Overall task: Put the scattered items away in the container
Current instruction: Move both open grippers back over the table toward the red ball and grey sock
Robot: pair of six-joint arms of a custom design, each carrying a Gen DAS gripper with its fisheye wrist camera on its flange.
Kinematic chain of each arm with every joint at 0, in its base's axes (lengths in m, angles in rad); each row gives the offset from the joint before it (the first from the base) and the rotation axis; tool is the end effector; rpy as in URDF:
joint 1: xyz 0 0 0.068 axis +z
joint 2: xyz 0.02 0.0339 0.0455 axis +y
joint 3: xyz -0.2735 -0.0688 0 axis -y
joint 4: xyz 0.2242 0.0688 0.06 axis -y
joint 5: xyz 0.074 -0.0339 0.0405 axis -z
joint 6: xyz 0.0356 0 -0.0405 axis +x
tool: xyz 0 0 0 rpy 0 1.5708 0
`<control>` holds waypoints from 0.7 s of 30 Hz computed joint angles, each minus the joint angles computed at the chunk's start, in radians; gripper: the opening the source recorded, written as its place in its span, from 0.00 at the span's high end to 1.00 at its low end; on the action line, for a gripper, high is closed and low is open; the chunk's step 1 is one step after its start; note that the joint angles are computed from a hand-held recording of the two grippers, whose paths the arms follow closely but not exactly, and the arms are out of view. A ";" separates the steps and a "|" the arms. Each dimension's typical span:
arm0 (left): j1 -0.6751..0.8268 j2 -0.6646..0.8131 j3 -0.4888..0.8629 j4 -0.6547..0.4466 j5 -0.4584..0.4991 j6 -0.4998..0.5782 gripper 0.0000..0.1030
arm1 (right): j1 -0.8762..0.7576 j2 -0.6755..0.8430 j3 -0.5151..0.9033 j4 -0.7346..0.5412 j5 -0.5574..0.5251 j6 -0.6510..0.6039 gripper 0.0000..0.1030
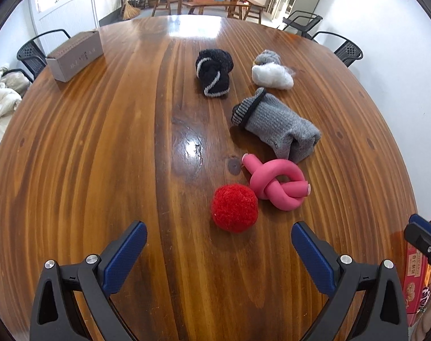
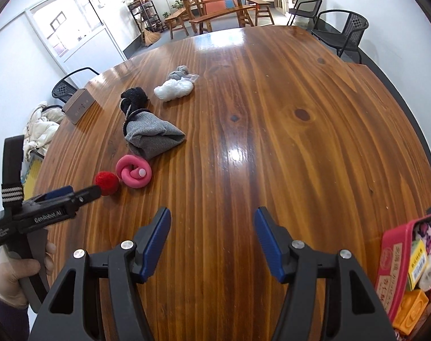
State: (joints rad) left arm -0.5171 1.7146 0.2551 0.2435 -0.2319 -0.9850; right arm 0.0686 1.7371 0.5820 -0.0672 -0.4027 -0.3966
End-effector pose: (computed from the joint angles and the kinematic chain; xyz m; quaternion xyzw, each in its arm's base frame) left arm 0.1618 -0.0826 0.0661 -0.2465 0.9463 -0.0364 0.2058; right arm 0.2456 0.0309 0.1020 -0.2562 0.9310 0.1666 0.1997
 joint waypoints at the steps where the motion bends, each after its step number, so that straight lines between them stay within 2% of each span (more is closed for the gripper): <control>1: 0.003 0.016 0.004 0.008 0.002 0.004 0.00 | 0.015 0.006 0.005 0.008 0.004 0.014 0.36; 7: 0.038 0.075 0.028 0.041 0.018 0.019 0.00 | 0.090 0.056 0.052 0.040 0.021 0.081 0.36; 9: 0.047 0.098 0.040 0.039 0.020 0.027 0.02 | 0.107 0.068 0.060 0.049 0.025 0.096 0.36; 11: 0.057 0.117 0.044 0.048 0.027 0.034 0.10 | 0.120 0.079 0.071 0.053 0.026 0.107 0.36; 16: 0.091 0.165 0.035 0.114 0.061 0.052 0.11 | 0.140 0.112 0.097 0.058 0.032 0.122 0.36; 18: 0.099 0.177 0.031 0.134 0.070 0.057 0.22 | 0.145 0.122 0.105 0.061 0.034 0.125 0.36; 21: 0.111 0.168 0.017 0.155 0.070 0.058 0.31 | 0.161 0.140 0.120 0.067 0.036 0.133 0.36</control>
